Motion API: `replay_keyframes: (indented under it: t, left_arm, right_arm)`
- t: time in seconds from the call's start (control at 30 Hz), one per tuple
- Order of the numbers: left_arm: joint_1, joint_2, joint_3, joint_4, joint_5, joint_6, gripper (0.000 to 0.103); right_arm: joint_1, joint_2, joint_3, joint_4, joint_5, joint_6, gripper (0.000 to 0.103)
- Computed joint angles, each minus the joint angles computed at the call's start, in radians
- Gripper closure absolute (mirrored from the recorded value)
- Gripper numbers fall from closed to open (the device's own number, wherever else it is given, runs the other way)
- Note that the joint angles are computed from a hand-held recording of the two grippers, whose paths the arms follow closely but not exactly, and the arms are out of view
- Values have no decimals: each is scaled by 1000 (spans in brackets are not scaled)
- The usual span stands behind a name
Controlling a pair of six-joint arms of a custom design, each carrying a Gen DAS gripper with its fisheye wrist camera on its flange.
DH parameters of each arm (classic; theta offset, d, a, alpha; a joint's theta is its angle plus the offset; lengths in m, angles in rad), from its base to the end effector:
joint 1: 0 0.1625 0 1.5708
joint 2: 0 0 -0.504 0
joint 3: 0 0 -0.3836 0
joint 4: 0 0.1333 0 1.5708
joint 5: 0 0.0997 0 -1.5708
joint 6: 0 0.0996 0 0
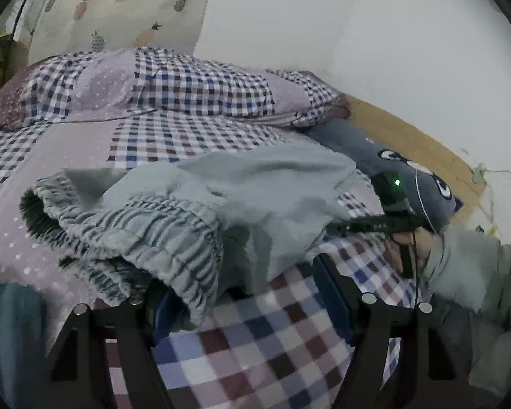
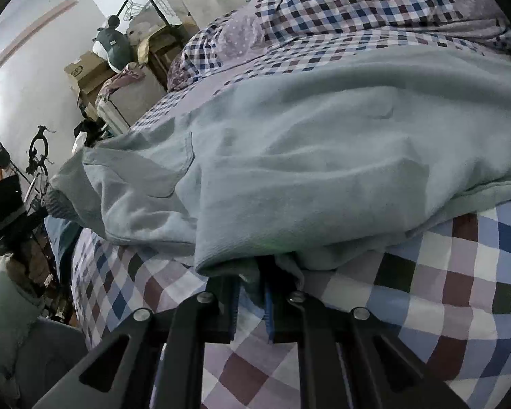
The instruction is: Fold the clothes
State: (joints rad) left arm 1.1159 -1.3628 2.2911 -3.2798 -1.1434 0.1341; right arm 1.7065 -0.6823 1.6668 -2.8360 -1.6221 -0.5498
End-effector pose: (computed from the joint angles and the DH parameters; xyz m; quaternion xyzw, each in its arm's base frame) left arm -0.0490 -0.4976 0.3543 0.1851 0.8883 -0.3984 0.1342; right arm 0.2253 -0.7027 0.0928 0.3293 -0.9335 0.1316 0.0536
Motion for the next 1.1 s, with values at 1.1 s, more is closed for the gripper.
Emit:
replay_keyframes:
  t: [1.1]
  left_arm:
    - [-186, 402, -111, -143, 603, 128, 17]
  right_arm:
    - [-11, 3, 55, -112, 37, 59, 91]
